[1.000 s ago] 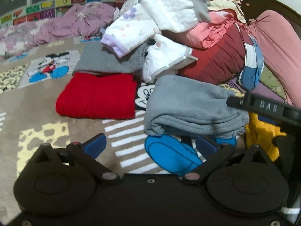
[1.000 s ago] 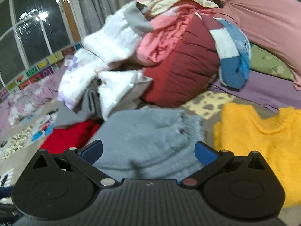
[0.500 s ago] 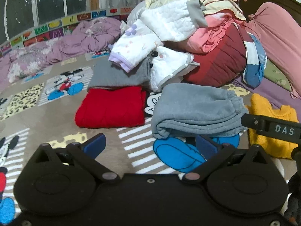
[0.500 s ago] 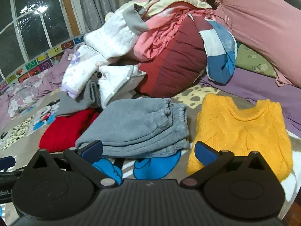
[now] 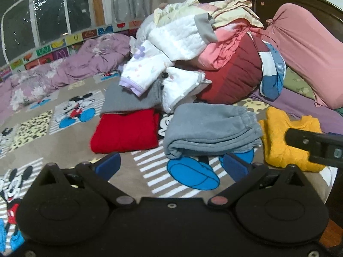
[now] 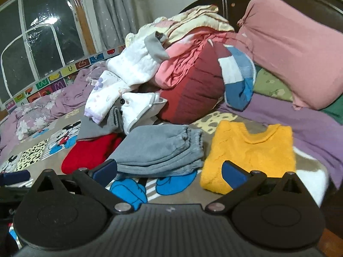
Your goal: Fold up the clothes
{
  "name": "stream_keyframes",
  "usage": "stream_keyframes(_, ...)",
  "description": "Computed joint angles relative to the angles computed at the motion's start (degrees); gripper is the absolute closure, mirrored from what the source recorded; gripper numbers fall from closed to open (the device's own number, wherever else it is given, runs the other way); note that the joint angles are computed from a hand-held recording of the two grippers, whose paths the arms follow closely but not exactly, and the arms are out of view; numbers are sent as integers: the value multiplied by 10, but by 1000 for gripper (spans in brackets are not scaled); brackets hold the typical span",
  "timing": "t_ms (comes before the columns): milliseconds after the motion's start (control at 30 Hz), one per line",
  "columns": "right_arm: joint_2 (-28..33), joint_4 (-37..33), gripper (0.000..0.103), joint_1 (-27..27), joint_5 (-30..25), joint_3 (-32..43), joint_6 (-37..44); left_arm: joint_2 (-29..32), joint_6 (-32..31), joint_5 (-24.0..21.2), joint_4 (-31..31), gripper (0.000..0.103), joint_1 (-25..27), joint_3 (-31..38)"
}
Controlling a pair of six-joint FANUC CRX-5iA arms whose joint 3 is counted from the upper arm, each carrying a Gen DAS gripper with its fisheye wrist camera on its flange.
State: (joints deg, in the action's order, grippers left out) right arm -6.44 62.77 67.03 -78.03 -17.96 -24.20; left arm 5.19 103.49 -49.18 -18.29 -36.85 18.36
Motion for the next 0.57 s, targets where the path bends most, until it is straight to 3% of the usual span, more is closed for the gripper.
stream_keyframes(400,9,-3,0,71,-87,44,17,-37,-23,-11,47,0,11,-32)
stream_keyframes(567,15,-6,0,90,-109,56,15,-63,-31,6,59,0,16,-60)
